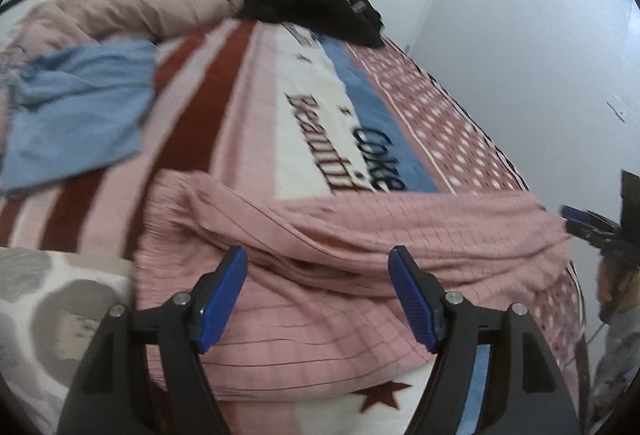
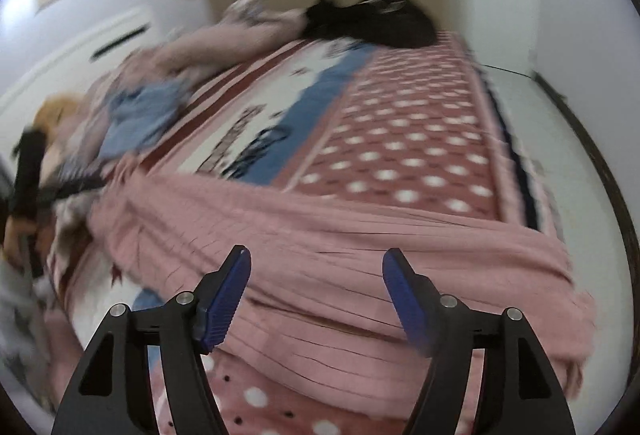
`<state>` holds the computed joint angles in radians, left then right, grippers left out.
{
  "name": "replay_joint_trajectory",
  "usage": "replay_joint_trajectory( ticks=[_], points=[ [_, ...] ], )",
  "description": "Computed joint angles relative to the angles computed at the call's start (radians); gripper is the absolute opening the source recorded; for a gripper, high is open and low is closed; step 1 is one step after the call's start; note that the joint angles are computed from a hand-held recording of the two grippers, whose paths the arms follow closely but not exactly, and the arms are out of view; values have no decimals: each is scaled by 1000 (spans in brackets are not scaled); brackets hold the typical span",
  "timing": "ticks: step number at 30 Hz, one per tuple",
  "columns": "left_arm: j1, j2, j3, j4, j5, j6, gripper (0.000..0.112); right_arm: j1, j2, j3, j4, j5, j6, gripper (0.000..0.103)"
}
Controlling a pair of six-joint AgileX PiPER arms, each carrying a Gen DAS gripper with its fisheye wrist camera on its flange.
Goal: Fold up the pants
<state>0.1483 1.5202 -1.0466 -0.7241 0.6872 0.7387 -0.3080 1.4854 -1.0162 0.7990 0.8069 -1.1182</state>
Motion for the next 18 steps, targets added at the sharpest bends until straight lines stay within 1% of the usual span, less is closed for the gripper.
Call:
replay_joint_trajectory(
  ticks=[2,5,7,11,13,14,15,16,17,18],
  points=[
    [-13,30,-7,-30,30,23,69,62,28,-6,-39,-11,-1,65],
    [-19,81,-27,-91,94,62,69,181,71,9,-142,-119,68,65],
    [-36,105,-41,-102,121,70,69,201,95,11,-162,-136,62,65],
    [-68,140,-73,-101,145,60,69,232,130,9,-213,-159,49,65],
    [-91,158,-99,-72,133,30,69,272,123,40,-262,-242,71,62],
    [-97,165,-110,-59,127,17,69,299,122,53,-327,-299,132,39],
    [-112,176,-125,-36,109,-10,68,312,128,50,-375,-317,187,4],
    [-119,185,-136,-24,98,-26,61,316,140,34,-403,-316,230,1],
    [-127,195,-150,-7,88,-47,56,314,143,27,-392,-329,236,4],
    [-136,207,-166,18,77,-75,42,316,140,29,-392,-351,242,3]
  ],
)
